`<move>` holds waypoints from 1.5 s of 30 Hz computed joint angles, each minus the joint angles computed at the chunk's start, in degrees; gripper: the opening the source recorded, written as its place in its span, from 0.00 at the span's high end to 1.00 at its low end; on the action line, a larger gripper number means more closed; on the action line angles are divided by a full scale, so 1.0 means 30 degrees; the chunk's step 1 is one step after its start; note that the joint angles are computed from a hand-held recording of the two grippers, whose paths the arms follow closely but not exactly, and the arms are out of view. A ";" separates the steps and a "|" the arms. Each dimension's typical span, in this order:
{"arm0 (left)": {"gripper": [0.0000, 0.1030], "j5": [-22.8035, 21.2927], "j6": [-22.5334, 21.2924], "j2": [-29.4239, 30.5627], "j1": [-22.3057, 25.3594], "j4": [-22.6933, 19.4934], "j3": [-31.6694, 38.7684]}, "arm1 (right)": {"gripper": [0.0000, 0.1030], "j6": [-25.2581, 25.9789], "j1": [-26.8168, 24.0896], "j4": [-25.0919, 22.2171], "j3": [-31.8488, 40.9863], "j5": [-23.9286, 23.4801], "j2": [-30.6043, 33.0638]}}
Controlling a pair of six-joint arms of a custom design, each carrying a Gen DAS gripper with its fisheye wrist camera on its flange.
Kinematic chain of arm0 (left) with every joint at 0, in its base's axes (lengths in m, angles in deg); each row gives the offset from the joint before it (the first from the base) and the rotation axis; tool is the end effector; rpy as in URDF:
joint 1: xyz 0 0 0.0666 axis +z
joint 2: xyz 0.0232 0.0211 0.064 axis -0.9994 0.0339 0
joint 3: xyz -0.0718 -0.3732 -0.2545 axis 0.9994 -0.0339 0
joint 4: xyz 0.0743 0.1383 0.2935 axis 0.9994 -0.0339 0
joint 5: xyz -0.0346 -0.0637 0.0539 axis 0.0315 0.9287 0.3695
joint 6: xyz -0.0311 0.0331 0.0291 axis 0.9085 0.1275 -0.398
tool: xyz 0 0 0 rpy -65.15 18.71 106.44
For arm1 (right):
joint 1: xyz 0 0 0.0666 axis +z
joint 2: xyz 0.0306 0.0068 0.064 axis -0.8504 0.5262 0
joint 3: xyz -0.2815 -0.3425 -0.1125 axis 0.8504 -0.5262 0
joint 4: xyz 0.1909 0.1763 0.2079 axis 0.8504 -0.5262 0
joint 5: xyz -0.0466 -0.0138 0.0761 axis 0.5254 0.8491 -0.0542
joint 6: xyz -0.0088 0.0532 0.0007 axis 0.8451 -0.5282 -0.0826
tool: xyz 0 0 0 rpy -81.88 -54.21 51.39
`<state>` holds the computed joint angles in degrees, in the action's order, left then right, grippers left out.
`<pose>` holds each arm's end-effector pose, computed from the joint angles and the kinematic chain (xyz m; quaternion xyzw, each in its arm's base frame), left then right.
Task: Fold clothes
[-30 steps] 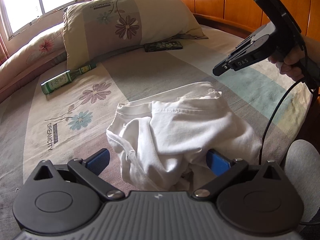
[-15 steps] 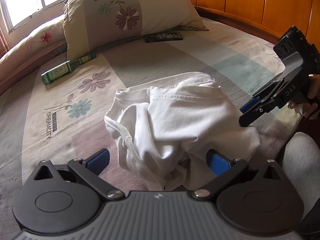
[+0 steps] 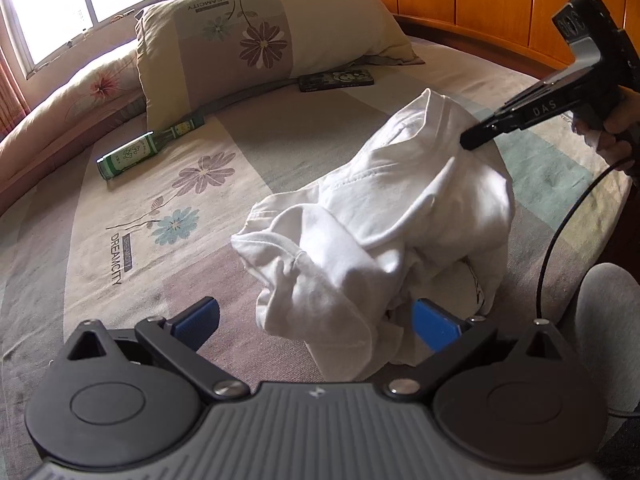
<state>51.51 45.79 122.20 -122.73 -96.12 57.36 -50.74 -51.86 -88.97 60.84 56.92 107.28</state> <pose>0.3356 -0.2229 0.4988 0.2272 0.9041 -0.0057 0.3619 0.4332 0.0651 0.4664 -0.1908 0.8907 0.2275 0.3443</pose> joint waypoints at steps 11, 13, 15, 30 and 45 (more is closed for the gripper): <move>0.01 0.2109 0.0019 0.0470 0.1762 0.0725 0.0808 | 0.94 0.2287 0.0676 -0.1571 0.5592 0.7137 0.3925; 0.01 0.2368 -0.0167 0.0689 0.2107 0.0901 0.1021 | 0.94 0.2519 0.0868 -0.1916 0.6787 0.8409 0.4906; 0.01 0.2501 -0.0406 0.0894 0.2349 0.1063 0.1185 | 0.94 0.2467 0.1017 -0.2180 0.7918 0.9295 0.5836; 0.01 0.4139 0.0091 0.0943 0.2993 0.1433 0.0677 | 0.80 0.0720 0.1699 -0.3179 0.6535 0.8819 0.4286; 0.17 0.0620 0.2697 0.0990 0.1058 0.1209 -0.0275 | 0.48 -0.5011 0.6017 -0.0557 -0.2819 0.8967 -0.4223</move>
